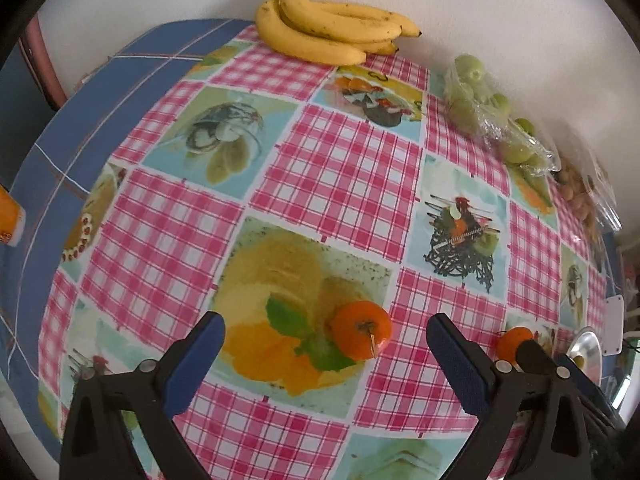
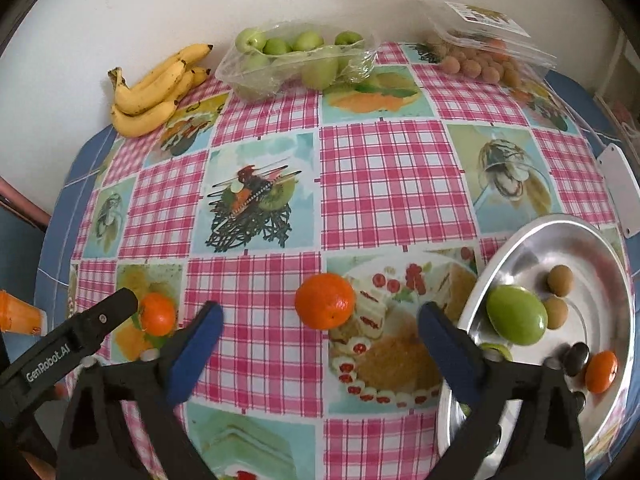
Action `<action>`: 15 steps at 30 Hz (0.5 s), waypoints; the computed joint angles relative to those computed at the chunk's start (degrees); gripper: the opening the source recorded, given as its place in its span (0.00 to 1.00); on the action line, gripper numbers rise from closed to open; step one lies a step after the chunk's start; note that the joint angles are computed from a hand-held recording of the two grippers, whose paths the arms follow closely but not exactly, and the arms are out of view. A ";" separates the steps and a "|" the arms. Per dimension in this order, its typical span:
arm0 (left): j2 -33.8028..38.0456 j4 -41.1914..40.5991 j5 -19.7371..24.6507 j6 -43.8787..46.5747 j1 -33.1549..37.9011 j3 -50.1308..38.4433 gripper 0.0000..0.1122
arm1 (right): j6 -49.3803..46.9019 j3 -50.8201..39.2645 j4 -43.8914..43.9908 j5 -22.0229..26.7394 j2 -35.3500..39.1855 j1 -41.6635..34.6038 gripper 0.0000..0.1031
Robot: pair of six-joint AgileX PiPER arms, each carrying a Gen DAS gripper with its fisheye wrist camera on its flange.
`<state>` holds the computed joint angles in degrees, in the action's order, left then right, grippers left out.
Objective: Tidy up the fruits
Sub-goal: 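Close the left tool on a tangerine while the right tool grasps another tangerine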
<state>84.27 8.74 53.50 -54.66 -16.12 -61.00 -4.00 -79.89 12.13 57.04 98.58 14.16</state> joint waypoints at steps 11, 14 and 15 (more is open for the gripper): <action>2.91 -7.49 -5.20 5.61 1.15 1.16 0.62 | 1.55 -0.51 -1.90 -1.18 3.60 1.34 0.65; 3.46 -7.65 -5.58 5.48 1.09 1.08 0.58 | 2.25 -0.50 -2.45 -1.71 4.39 1.69 0.56; 3.92 -8.02 -5.75 5.73 1.26 0.84 0.54 | 2.28 -0.63 -2.40 -1.72 4.63 1.71 0.55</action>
